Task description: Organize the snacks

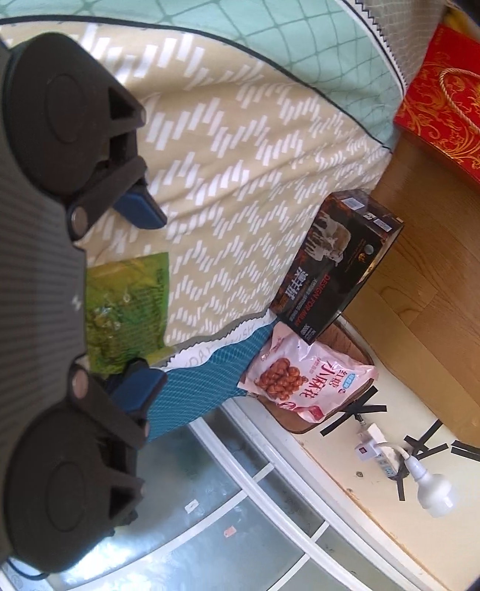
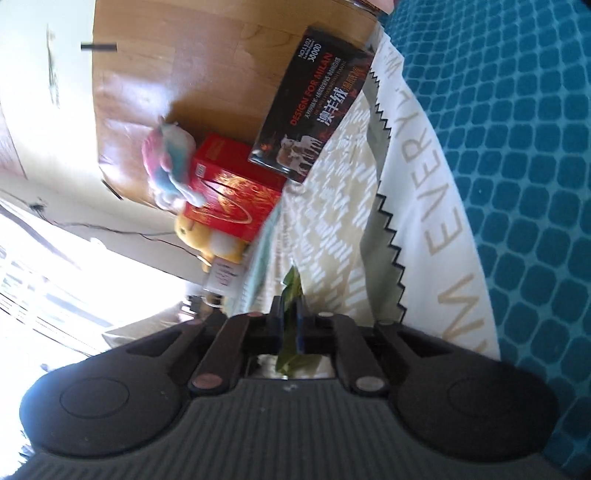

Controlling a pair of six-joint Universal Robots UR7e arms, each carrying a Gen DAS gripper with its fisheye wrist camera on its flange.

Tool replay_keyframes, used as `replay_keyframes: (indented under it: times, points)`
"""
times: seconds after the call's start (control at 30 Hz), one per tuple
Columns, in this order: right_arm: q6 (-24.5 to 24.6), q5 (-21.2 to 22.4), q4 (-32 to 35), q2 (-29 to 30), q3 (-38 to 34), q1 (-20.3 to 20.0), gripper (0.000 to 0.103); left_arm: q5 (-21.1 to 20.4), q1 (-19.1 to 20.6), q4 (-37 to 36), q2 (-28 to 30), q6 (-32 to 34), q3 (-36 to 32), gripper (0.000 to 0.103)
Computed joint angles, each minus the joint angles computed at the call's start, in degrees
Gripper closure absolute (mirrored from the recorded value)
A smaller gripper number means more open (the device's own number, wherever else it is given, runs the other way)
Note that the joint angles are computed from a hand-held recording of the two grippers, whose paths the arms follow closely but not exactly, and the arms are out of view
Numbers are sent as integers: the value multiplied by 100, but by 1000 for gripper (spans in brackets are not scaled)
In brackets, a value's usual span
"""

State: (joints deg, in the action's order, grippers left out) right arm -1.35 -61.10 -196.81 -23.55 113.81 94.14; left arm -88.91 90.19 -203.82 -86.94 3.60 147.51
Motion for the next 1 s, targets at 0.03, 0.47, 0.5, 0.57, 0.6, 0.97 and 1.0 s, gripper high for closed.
replay_keyframes:
  times: [0.03,0.47,0.5,0.57,0.6,0.97,1.0]
  points:
    - [14,38,-12,2,3,-4,94,-5,-7,68,-22,-15,-4,17]
    - [860,1373,-48,81,-42,-519,94,-904,387,385,-47,-320,-131,12]
    - [938,1518,-30,89,-45,-558,94,-996,411,408,-25,-333,-149,12]
    - [1020,1724,-7,93,-36,-589,94,-1303,495,463,50,-367,-204,13]
    - [1016,1769,20,86,-33,-581,94,-1499,555,515,96,-390,-245,20]
    - [58,467,-64,-173,114,-148,94,-1141,460,600,50,-358,-250,78]
    - [-51,371,-90,-179,127,-103,94,-1047,422,600,29,-336,-240,78]
